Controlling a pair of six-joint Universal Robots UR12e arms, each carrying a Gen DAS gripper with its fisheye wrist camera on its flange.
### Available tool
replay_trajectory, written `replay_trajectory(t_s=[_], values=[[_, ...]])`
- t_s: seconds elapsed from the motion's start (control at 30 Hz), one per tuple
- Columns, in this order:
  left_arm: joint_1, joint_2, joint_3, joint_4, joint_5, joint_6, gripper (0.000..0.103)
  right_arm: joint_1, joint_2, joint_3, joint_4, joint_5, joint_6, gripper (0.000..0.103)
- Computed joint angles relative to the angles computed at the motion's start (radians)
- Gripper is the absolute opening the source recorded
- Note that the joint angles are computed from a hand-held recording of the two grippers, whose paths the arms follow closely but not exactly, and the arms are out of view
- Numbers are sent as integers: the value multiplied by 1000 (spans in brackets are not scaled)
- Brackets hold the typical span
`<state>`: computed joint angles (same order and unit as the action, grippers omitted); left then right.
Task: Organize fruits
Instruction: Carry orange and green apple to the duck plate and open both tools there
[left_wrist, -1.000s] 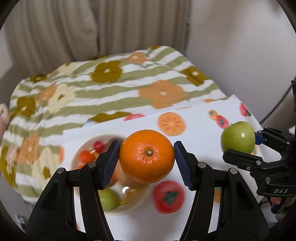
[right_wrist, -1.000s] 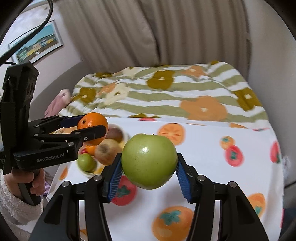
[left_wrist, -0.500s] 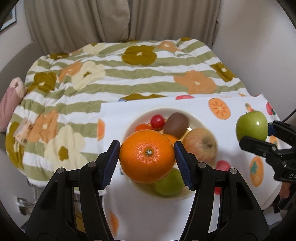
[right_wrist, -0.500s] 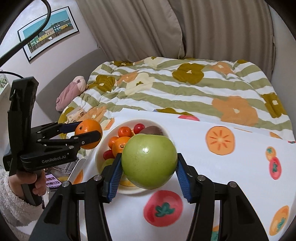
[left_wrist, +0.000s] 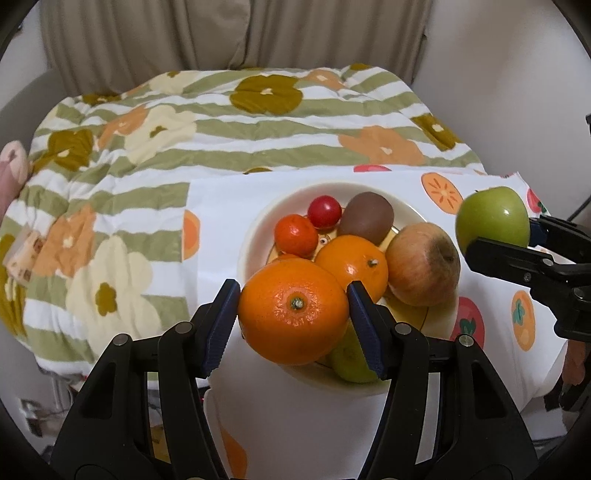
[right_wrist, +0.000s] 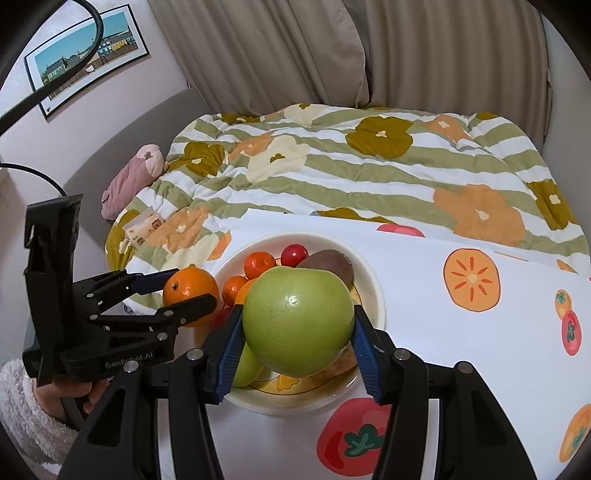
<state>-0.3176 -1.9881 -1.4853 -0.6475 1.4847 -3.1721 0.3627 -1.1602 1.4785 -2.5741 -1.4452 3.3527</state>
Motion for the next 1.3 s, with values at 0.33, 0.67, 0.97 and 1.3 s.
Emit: replay_trajectory(t_s=[0.33,0.67,0.97,1.3], values=[[8,-5,-14,21,-29,-11,65,5,5,-2,3,-6,7,51],[13,6,-30,74,-34,-30,101,8,9,-6,-2,-4,1,51],[20,23,-38,72,-20,-39,101,5,37,-55,24,10,-34,51],[38,29,-36,60,10,-36,101,5,123,-187,122,38,-115,51]])
